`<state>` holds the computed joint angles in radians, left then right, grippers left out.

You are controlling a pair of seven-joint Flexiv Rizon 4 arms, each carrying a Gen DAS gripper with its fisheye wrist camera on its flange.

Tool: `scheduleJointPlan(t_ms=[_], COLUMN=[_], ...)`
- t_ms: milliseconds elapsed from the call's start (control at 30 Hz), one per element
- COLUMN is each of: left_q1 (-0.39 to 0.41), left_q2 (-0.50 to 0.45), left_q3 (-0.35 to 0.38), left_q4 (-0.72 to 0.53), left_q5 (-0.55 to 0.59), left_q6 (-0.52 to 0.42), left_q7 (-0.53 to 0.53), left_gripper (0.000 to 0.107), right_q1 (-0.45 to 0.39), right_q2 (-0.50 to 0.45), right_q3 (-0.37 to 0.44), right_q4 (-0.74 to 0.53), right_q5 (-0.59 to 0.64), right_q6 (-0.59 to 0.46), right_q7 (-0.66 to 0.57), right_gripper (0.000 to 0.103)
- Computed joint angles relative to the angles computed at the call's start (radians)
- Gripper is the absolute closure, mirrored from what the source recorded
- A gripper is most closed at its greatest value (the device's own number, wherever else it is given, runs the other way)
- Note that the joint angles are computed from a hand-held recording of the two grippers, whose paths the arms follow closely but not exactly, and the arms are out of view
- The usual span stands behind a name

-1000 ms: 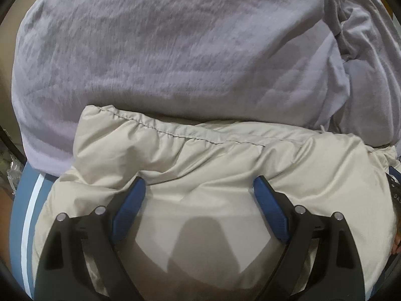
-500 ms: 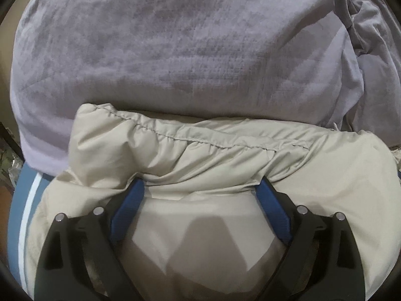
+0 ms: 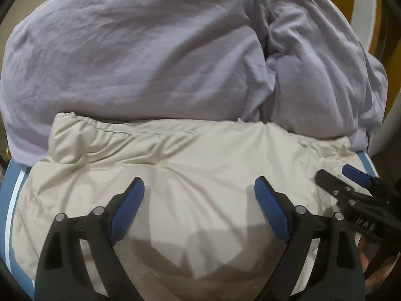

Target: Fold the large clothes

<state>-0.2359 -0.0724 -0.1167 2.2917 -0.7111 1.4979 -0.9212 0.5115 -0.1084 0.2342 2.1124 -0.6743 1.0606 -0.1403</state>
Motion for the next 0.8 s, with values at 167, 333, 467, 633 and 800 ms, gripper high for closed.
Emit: scheduleJointPlan(t_ms=[167, 333, 467, 633, 800], left_q1=[-0.001, 0.054, 0.070, 0.099, 0.107], left_q2=[-0.067, -0.087, -0.126, -0.158, -0.196], left_q3=[0.001, -0.035, -0.052, -0.079, -0.086], left_q4=[-0.025, -0.019, -0.035, -0.040, -0.062], left_q5=[0.106, 0.172, 0.219, 0.275, 0.335], left_q6=[0.059, 0.088, 0.104, 0.133, 0.144], left_q7=[-0.098, -0.139, -0.197, -0.250, -0.315], left_gripper=[0.018, 0.016, 0.015, 0.014, 0.013], right_q1=[0.016, 0.028, 0.033, 0.042, 0.041], right_q2=[-0.039, -0.083, -0.106, -0.128, -0.132], right_q3=[-0.009, -0.028, -0.045, -0.065, -0.069], right_q4=[-0.010, -0.019, -0.024, -0.020, -0.018], right_q5=[-0.025, -0.044, -0.070, -0.114, -0.122], right_q6=[-0.012, -0.002, 0.008, 0.028, 0.038], right_q7=[0.025, 0.041, 0.040, 0.076, 0.090], right_gripper=[0.013, 0.010, 0.008, 0.007, 0.006])
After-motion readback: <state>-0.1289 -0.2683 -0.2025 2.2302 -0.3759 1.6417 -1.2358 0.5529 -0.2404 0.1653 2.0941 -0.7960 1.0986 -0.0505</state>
